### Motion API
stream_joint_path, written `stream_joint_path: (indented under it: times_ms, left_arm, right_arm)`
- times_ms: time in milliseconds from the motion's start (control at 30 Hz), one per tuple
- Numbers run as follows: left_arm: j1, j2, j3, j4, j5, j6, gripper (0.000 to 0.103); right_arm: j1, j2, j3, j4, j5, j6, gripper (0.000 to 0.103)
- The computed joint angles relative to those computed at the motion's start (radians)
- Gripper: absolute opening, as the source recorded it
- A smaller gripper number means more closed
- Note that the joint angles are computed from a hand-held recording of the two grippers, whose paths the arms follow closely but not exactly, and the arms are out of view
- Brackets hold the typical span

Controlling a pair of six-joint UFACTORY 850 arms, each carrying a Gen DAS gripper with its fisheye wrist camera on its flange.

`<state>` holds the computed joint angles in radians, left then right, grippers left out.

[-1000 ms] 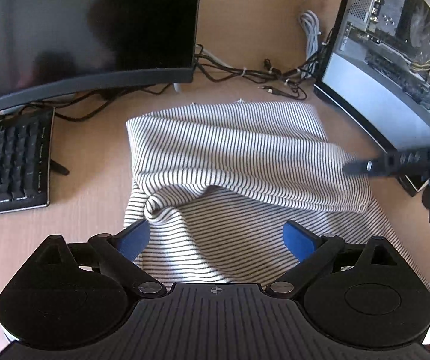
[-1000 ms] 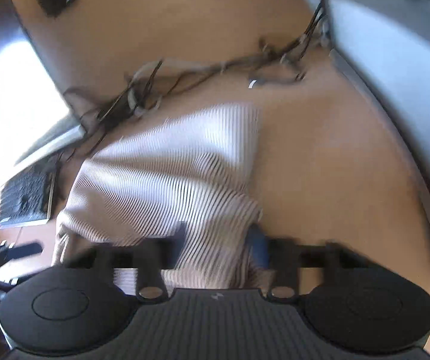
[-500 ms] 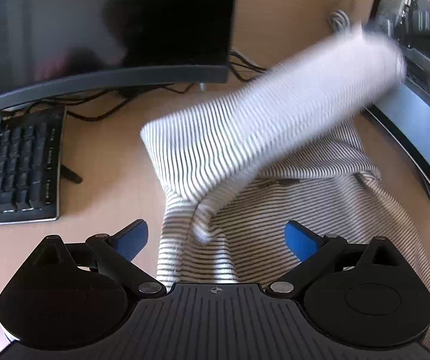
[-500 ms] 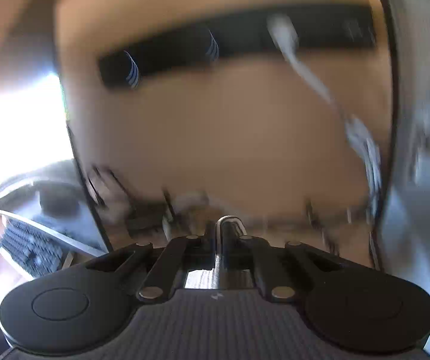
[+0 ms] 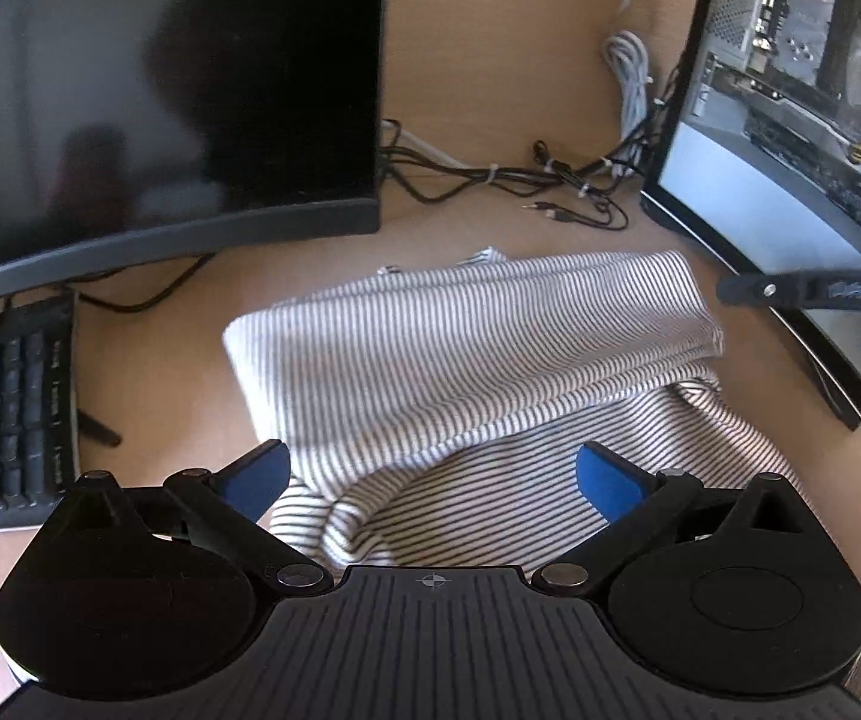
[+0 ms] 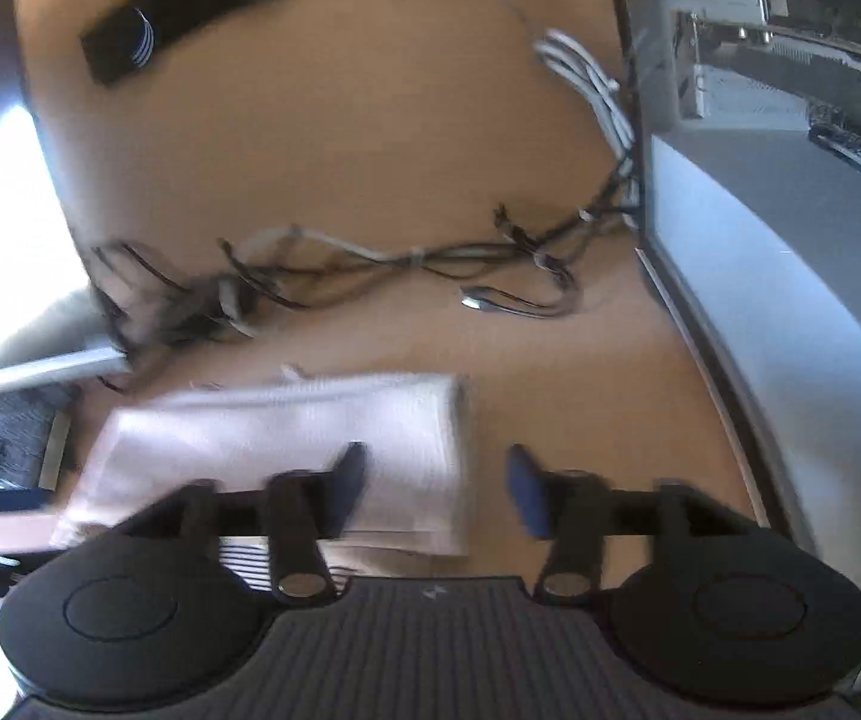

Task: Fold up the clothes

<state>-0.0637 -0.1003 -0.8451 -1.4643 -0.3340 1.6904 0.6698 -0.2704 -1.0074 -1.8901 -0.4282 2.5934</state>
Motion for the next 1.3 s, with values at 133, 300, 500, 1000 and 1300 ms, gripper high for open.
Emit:
stream_joint_path:
  times_ms: [133,300,500,1000,1300]
  left_arm:
    - [0.002,-0.037,-0.016,0.02,-0.013,0.003,0.103]
    - [-0.009,-0.1,-0.045,-0.016,0.136,0.049,0.103]
    - [0.054,-0.109,-0.08,0.12,0.104,-0.196,0.103]
    - [0.086,-0.02,0.153,-0.528,-0.142,0.565,0.103]
    - [0.026,-0.05,0.134,-0.705,-0.108,0.714,0.103]
  right_arm:
    - [0.016,0.011,0.025,-0.313,0.016,0.337,0.068]
    - [0.013,-0.073,-0.031,-0.39,0.099,0.458,0.085]
    - [0.036,-0.119,-0.099,-0.05,0.156,0.151,0.103]
    - [0.198,-0.104,-0.022,0.215,-0.147,-0.088,0.103]
    - [0.19,-0.128,-0.036,0.349,-0.308,-0.076,0.103]
